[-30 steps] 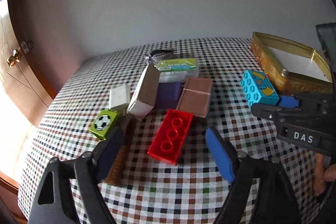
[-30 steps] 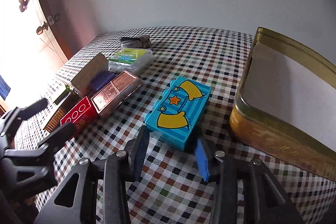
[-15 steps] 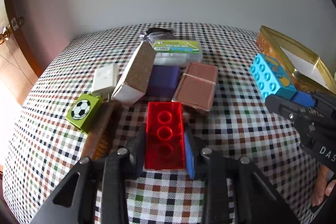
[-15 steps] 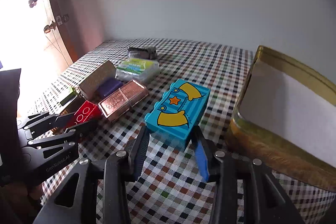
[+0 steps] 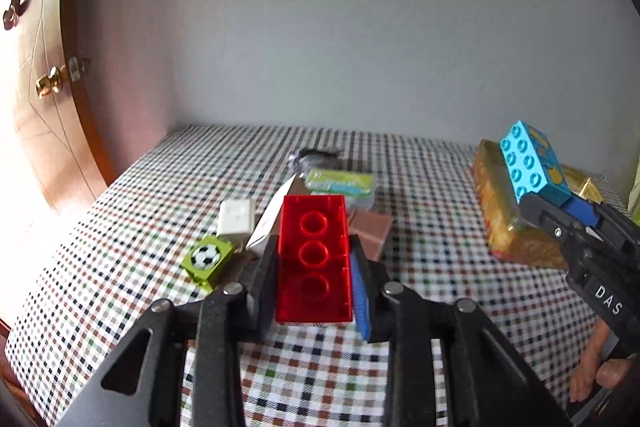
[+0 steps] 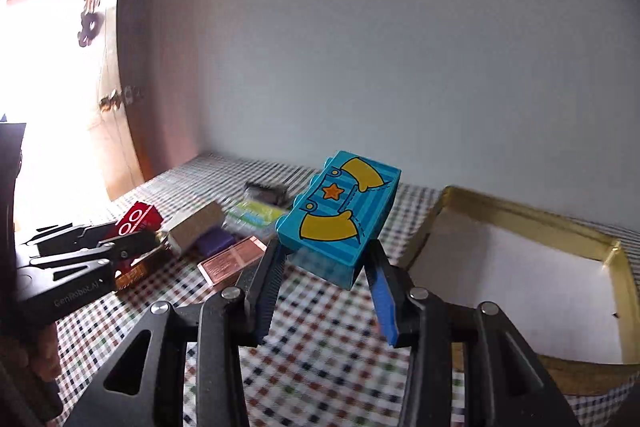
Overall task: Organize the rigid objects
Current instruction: 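Carry both bricks over the gold tray and open both grippers to drop them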
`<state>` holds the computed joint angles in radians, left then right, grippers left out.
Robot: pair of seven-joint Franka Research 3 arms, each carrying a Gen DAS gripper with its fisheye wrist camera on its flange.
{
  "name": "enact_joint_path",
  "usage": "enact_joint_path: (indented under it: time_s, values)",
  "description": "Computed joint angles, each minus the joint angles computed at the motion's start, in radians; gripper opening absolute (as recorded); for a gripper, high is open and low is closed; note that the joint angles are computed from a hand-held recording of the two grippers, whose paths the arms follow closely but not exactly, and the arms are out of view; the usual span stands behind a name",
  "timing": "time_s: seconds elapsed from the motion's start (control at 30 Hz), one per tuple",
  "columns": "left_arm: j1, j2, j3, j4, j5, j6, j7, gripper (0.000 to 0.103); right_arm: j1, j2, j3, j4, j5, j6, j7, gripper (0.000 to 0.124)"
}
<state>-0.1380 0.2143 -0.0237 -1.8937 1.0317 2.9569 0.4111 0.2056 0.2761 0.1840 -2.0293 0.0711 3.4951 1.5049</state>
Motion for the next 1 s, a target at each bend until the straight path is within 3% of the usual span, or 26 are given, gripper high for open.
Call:
enact_joint_path:
  time_s: [0.1,0.3,0.5,0.7,0.8,0.83,0.87,0.93,1.0]
  values:
    - [-0.024,0.024,0.003,0.053,0.047,-0.002,-0.034,0.031,0.064,-0.027,-0.082,-0.048,0.112,0.074,-0.061,0.044]
    - [-0.071,0.103,-0.027,0.168,-0.001,0.0,0.059,0.03,0.067,-0.064,-0.146,-0.107,0.27,0.129,-0.127,0.044]
    - [-0.134,0.235,-0.06,0.347,-0.14,-0.003,0.237,0.031,0.073,-0.069,-0.212,-0.113,0.457,0.106,-0.282,0.044]
    - [-0.189,0.437,-0.119,0.616,-0.326,-0.109,0.451,0.031,0.136,-0.039,-0.284,-0.056,0.71,0.084,-0.553,0.044]
    - [-0.214,0.541,-0.149,0.765,-0.423,-0.196,0.552,0.03,0.093,-0.046,-0.26,-0.052,0.716,0.031,-0.543,0.044]
    - [-0.238,0.572,-0.128,0.806,-0.477,-0.205,0.595,0.03,0.101,-0.041,-0.268,-0.039,0.736,0.007,-0.553,0.044]
    - [-0.237,0.577,-0.142,0.812,-0.462,-0.227,0.581,0.03,0.121,-0.038,-0.285,-0.03,0.763,-0.011,-0.572,0.044]
    - [-0.257,0.616,-0.134,0.867,-0.498,-0.252,0.613,0.031,0.205,-0.026,-0.365,0.003,0.86,-0.057,-0.656,0.045]
    - [-0.275,0.64,-0.116,0.901,-0.525,-0.268,0.636,0.03,0.181,-0.023,-0.348,0.001,0.813,-0.066,-0.618,0.045]
